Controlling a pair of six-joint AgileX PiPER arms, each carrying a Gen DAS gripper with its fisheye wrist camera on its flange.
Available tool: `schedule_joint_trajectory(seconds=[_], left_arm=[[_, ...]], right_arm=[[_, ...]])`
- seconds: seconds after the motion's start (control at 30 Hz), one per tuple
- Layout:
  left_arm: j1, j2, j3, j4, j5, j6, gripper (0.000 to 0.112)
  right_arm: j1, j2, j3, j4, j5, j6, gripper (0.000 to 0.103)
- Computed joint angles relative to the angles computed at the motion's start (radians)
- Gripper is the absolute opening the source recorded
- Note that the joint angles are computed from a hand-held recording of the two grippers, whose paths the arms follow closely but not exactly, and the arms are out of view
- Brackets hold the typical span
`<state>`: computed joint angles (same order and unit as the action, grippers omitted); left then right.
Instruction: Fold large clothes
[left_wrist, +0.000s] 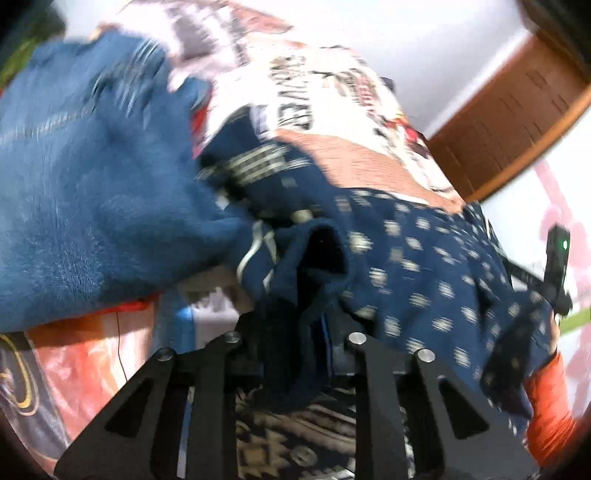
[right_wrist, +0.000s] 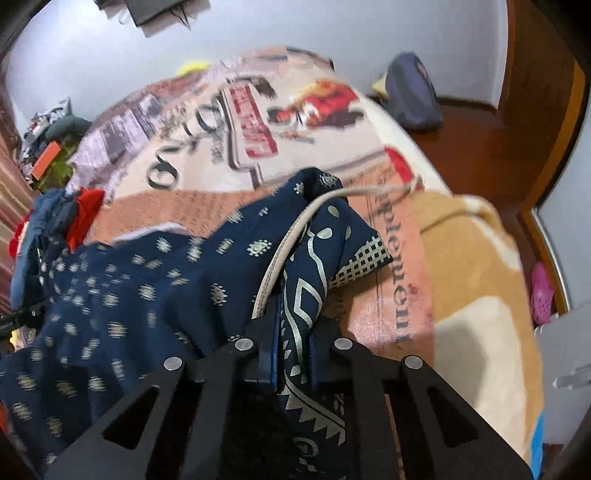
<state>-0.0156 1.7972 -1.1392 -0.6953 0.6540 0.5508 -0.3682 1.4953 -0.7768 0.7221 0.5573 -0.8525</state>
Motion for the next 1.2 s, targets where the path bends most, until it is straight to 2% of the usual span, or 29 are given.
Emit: schedule_joint_trajectory(seconds=[0.13,0.27,0.37,0.47,0.57,0.67,0.77,0.9,1.0,1.1,1.2], left_arm=[[-0.074,-0.078,-0.027,0.158,-0.019,-0.169,0.015],[-0.069,-0.121,-0.074,0.171,0.003,-0.189,0.014],[-0.075,-0.161,-0.098,0.178,0.004,-0.184,0.014],[-0.123,-0.184,-0.144,0.274,-0.029,-0.25,0.014],[-0.129,-0.145,-0.22,0.331,-0.031,-0.275,0.014],[-0.136,-0.031,-0.345,0.439,-0.026,-0.367,0.014],[-0.111,0.111,-0.481,0.474,0.018,-0.416,0.014],[-0.105,0.31,-0.67,0.6,0.083,-0.506,0.016],[-0.107,0.382,-0.724,0.668,0.104,-0.552,0.019],[-0.098,0.418,-0.733,0.669,0.11,-0.559,0.025],[-0.095,0.416,-0.71,0.68,0.101,-0.58,0.031]], right_arm=[[-0.031,-0.11,0.0,0.004,0.062,-0.012,0.009],[-0.03,-0.187,-0.04,-0.008,0.106,0.001,0.009],[-0.019,-0.206,-0.074,-0.003,0.108,0.007,0.009],[0.001,-0.191,-0.12,-0.005,0.088,0.023,0.008],[0.033,-0.143,-0.166,-0.014,0.053,0.055,0.008],[0.079,-0.069,-0.22,-0.059,-0.005,0.113,0.008],[0.125,0.033,-0.288,-0.138,-0.048,0.2,0.008],[0.177,0.191,-0.38,-0.325,-0.084,0.388,0.009],[0.202,0.282,-0.419,-0.472,-0.115,0.527,0.009],[0.19,0.347,-0.44,-0.483,-0.112,0.532,0.01],[0.185,0.35,-0.421,-0.504,-0.117,0.545,0.012]])
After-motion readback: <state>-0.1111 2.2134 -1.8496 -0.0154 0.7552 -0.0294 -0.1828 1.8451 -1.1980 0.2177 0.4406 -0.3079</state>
